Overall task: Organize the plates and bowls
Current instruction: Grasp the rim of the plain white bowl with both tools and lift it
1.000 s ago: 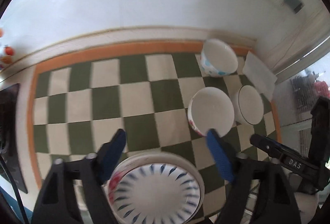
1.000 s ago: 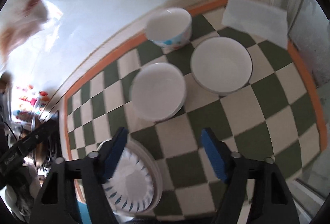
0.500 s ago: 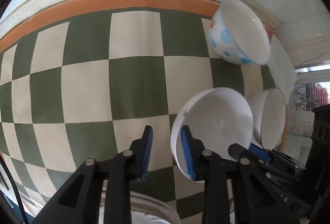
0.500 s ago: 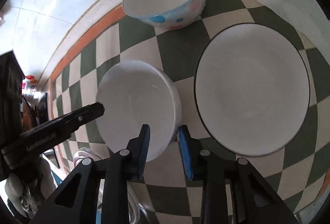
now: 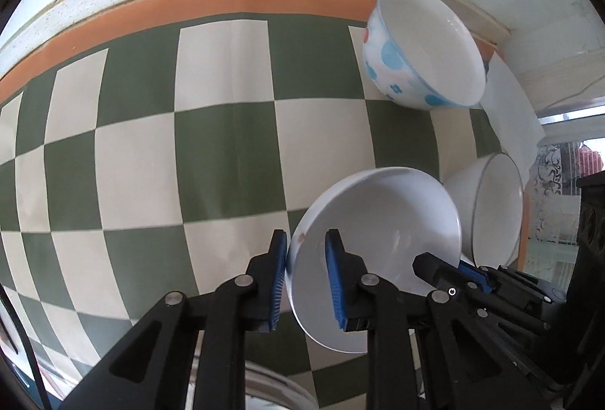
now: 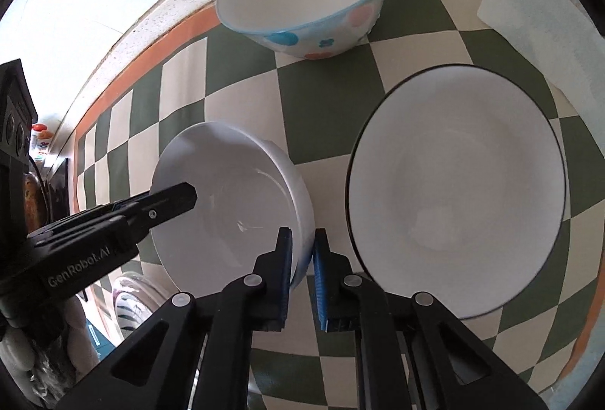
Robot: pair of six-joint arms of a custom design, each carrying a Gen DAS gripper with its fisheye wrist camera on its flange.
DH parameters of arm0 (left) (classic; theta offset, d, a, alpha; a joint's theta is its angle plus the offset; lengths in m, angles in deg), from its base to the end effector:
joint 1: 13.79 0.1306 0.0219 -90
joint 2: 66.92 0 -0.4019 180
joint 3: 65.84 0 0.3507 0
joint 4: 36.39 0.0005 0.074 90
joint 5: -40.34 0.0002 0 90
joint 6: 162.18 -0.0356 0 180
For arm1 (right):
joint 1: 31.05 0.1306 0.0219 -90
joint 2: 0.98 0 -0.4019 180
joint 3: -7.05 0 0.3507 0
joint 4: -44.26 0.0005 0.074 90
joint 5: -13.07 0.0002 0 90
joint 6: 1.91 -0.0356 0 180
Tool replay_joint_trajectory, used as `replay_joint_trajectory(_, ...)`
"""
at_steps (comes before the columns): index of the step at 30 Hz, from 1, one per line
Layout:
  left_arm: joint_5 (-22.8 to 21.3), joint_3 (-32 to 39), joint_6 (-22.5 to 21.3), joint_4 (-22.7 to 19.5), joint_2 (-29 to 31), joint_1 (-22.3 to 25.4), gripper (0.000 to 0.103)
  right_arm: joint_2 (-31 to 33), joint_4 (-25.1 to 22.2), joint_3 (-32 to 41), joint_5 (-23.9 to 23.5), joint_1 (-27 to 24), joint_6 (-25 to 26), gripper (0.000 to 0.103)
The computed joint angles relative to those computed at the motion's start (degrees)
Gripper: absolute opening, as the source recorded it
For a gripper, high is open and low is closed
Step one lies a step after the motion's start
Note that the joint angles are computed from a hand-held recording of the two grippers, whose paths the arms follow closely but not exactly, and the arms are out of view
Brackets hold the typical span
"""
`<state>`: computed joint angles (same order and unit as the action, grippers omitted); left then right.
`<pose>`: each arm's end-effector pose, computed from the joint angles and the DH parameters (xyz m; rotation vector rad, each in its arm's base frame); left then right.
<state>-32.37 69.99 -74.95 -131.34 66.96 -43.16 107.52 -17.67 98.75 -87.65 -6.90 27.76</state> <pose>0.5568 -0.3261 0.3244 -0.8168 -2.8784 0.4247 0.4594 0.2127 0.3035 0.9333 2.9493 0.4200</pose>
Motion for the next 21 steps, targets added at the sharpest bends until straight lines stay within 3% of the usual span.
replay_joint_trajectory(10,0.98,-8.41,-0.52,1.57,-8.27,-1.31,0.018,-6.80,-0.42,-2.62,-0.33,2.89,-3.42,0.012)
replay_joint_trajectory(21,1.63,-18.50,-1.16,4.48,-15.46,-4.65,0.018,-17.12,-4.32,-8.40,2.47,8.11,-8.81,0.012)
